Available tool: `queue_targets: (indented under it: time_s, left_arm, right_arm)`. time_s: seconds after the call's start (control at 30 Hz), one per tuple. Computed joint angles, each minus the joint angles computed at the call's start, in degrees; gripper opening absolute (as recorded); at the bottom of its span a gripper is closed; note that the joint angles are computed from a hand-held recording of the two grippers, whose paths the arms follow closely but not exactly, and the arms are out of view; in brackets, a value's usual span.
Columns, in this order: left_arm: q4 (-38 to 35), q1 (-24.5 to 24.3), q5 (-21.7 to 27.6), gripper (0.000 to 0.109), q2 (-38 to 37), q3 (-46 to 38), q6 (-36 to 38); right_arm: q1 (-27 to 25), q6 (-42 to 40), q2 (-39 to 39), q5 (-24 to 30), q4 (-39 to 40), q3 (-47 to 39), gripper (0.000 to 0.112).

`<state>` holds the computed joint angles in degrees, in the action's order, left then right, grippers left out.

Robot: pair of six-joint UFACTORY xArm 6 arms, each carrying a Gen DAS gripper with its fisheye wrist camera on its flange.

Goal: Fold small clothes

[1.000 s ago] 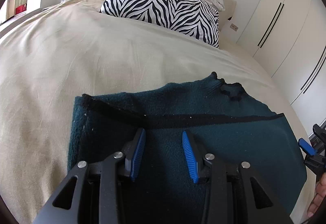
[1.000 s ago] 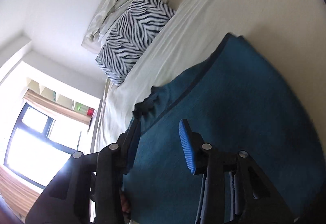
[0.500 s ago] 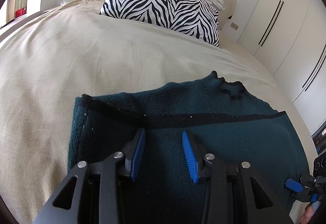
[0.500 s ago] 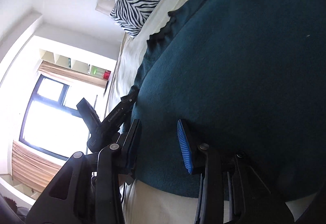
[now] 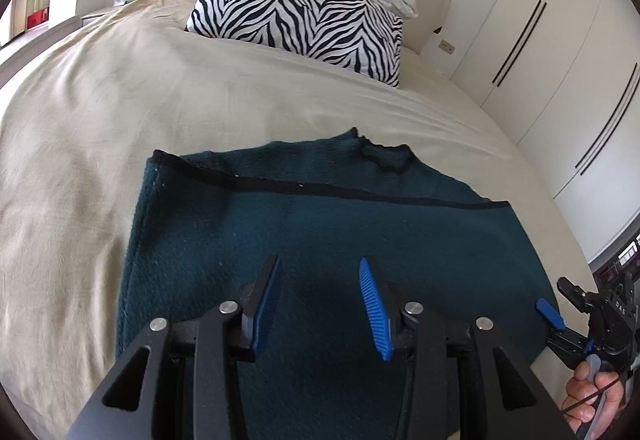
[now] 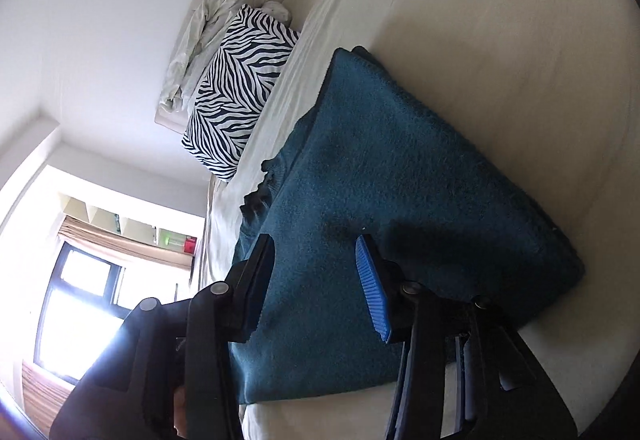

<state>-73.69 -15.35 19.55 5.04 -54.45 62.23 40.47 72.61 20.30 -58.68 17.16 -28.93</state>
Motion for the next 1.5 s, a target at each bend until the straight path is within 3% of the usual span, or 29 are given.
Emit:
queue_targets:
  time_s: [0.13,0.23,0.27,0.33,0.43,0.5,0.63,0.7,0.8,0.87,0.97,1.0,1.03,1.17,1.27,1.33,1.5]
  left_arm:
    - [-3.1,-3.4,6.1,0.045,-8.1,8.9,3.2]
    - [-1.0,-6.1,2.9,0.045,-6.1,10.1,1.5]
    - [-0.8,-5.9,2.6,0.043,-4.9,10.0,1.2]
    - [-2.7,-3.9,3.8,0.025,-4.6,10.2,3.6]
    - [-1.2,-0.8,5.3,0.024,-6.1,11.4,2.6]
    - [-2.7,1.9,6.6,0.024,-6.8,12.4,4.8]
    - [-4.3,8.6,13.9,0.024,-8.0,13.9,7.6]
    - [-3.6,9.8,13.0,0.026,-9.4,15.2,7.4]
    - [-2.7,13.5,15.5,0.026,-10.8,16.4,6.5]
    - [-1.2,13.4,10.9,0.044,-13.4,18.3,4.1]
    - [-2.6,14.9,10.6,0.051,-18.1,20.2,5.2]
    - [-3.3,14.8,10.1,0.058,-19.4,20.6,5.9]
    - [-3.4,14.5,9.8,0.064,-20.1,20.7,6.1]
    - [-2.7,12.4,10.7,0.064,-19.4,19.0,5.1]
    - [-2.5,9.2,9.5,0.064,-17.2,17.2,4.6]
    - [-2.1,7.3,8.5,0.064,-14.6,15.2,3.6]
    - [-1.2,3.0,5.2,0.064,-7.2,7.6,1.5]
  right_arm:
    - [2.9,1.7,3.4,2.0,-3.6,-7.6,0.043]
    - [4.2,4.3,6.5,5.0,-7.9,-11.9,0.043]
    - [4.0,5.9,7.7,6.1,-10.4,-13.1,0.043]
    - [2.7,8.4,10.4,6.8,-15.9,-15.2,0.040]
    - [2.6,7.2,11.2,4.0,-14.7,-14.2,0.038]
    - [3.5,5.7,9.6,3.3,-10.1,-11.6,0.039]
    - [4.8,5.3,6.3,-1.2,-1.3,-4.0,0.039]
    - [6.8,4.9,3.6,-2.9,5.2,0.8,0.040]
    - [10.5,4.9,-1.6,-3.2,16.7,7.7,0.041]
    - [14.6,5.7,-4.9,-3.7,24.3,11.8,0.041]
    - [21.9,0.3,-10.8,-0.4,36.5,14.5,0.051]
    - [23.2,-1.2,-12.1,0.2,38.0,14.9,0.055]
    - [23.6,-1.6,-12.7,0.7,37.8,15.0,0.056]
    - [21.9,5.4,-11.0,-2.4,29.9,16.5,0.056]
    - [18.3,7.5,-7.7,-0.9,23.6,12.9,0.056]
    - [17.2,9.1,-5.9,1.3,23.1,10.6,0.056]
    - [14.4,13.9,-2.0,-0.5,21.4,7.2,0.056]
